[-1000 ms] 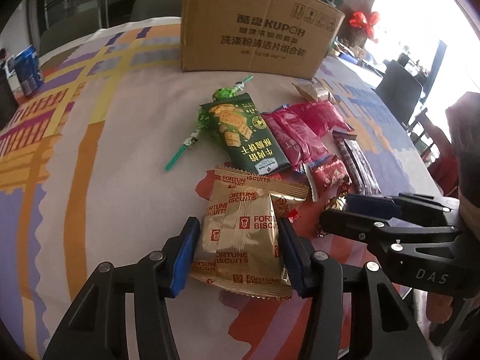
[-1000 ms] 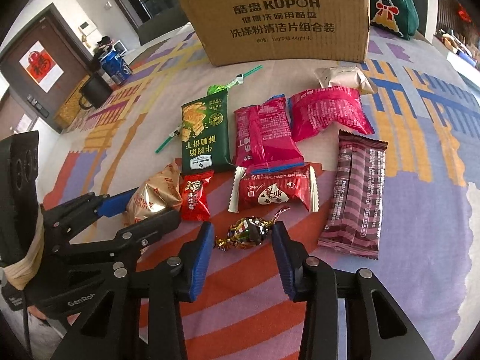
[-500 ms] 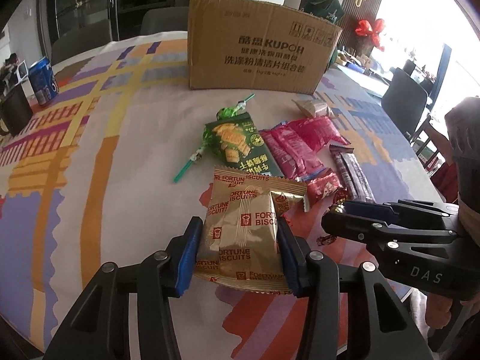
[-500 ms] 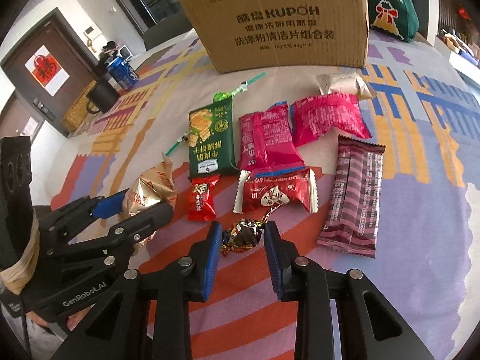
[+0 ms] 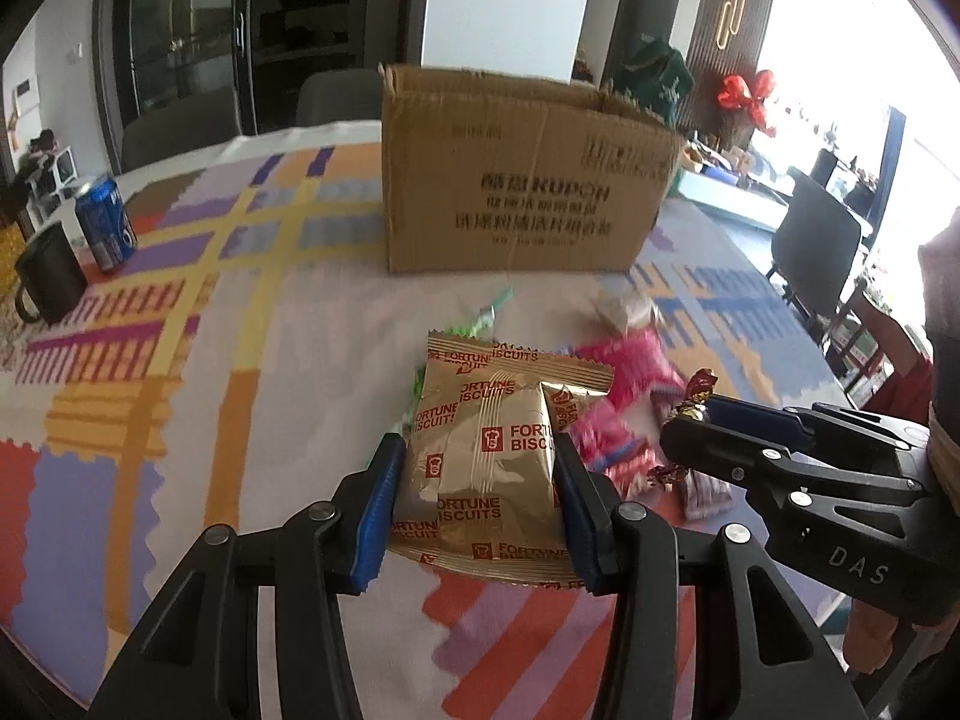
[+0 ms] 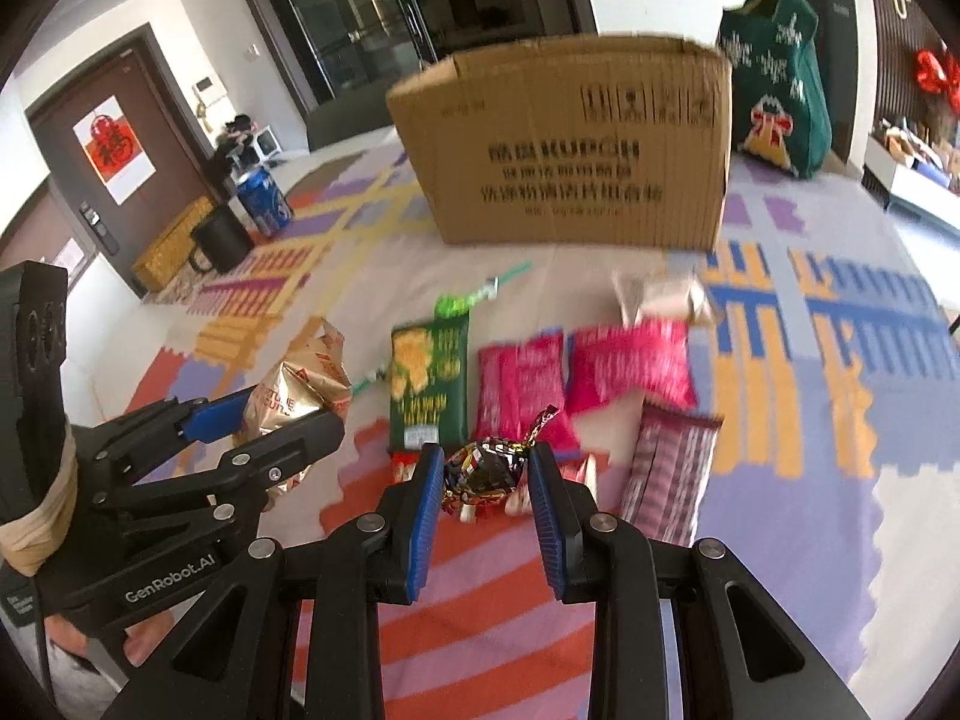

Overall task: Organize snacks
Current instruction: 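Close the left tool on the biscuit bag while the right tool grips the gold candy, then carry the biscuit bag and candy over the box and open both tools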

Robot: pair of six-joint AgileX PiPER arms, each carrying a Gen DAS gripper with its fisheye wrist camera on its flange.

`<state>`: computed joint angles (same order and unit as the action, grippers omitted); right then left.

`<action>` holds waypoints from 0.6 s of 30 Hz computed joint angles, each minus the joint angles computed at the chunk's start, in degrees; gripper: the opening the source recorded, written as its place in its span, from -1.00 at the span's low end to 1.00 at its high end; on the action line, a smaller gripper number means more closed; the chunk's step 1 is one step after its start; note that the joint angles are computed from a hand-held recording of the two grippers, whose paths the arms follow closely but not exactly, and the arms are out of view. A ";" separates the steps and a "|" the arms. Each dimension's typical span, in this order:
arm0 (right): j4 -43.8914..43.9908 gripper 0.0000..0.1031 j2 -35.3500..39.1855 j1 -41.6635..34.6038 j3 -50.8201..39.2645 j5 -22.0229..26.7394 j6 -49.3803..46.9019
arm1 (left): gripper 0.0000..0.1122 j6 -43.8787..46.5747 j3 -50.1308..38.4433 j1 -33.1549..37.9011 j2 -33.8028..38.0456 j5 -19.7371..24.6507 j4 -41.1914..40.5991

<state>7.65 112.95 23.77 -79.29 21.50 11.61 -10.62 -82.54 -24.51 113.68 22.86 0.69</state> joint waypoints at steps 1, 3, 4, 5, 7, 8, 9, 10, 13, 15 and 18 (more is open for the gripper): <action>-0.37 -0.41 -0.04 -0.10 -0.31 -0.15 0.16 | -0.15 -0.92 -1.03 -0.08 0.22 0.40 0.99; -2.30 -0.41 -0.19 -0.34 -1.45 -0.53 1.37 | -0.15 -2.58 -3.38 -0.28 0.83 1.43 2.82; -3.21 -0.41 -0.35 -0.41 -1.68 -0.84 1.98 | -0.15 -3.30 -4.75 -0.38 1.27 2.12 3.61; -3.92 -0.41 -0.37 -0.40 -2.03 -0.93 2.51 | -0.15 -3.37 -6.24 -0.37 1.74 2.77 3.60; -5.98 -0.41 -0.49 -0.62 -3.35 -1.14 3.92 | -0.15 -2.77 -8.75 -0.26 2.50 3.66 2.99; -6.58 -0.41 -0.49 -0.73 -3.88 -1.12 4.28 | -0.15 -3.27 -10.32 -0.35 3.01 4.33 3.54; -7.10 -0.41 -0.37 -0.91 -4.83 -1.06 4.46 | -0.15 -3.36 -11.66 -0.33 3.43 4.78 3.81; -7.21 -0.41 -0.23 -1.14 -5.57 -1.11 4.24 | -0.15 -3.27 -13.06 -0.34 3.85 5.23 3.90; -8.02 -0.41 0.29 -1.75 -8.03 -0.77 4.37 | -0.15 -2.17 -18.82 -0.28 5.69 7.35 3.47; -7.78 -0.41 0.99 -2.55 -10.65 -0.27 3.94 | -0.15 -1.82 -23.24 -0.14 7.15 8.96 3.56; -9.43 -0.41 1.78 -3.16 -13.79 0.35 5.29 | -0.15 -0.30 -30.50 0.32 9.81 11.97 2.35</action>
<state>-1.78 114.73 20.61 -93.08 21.86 16.90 -10.92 -113.04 -24.19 123.49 34.83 3.04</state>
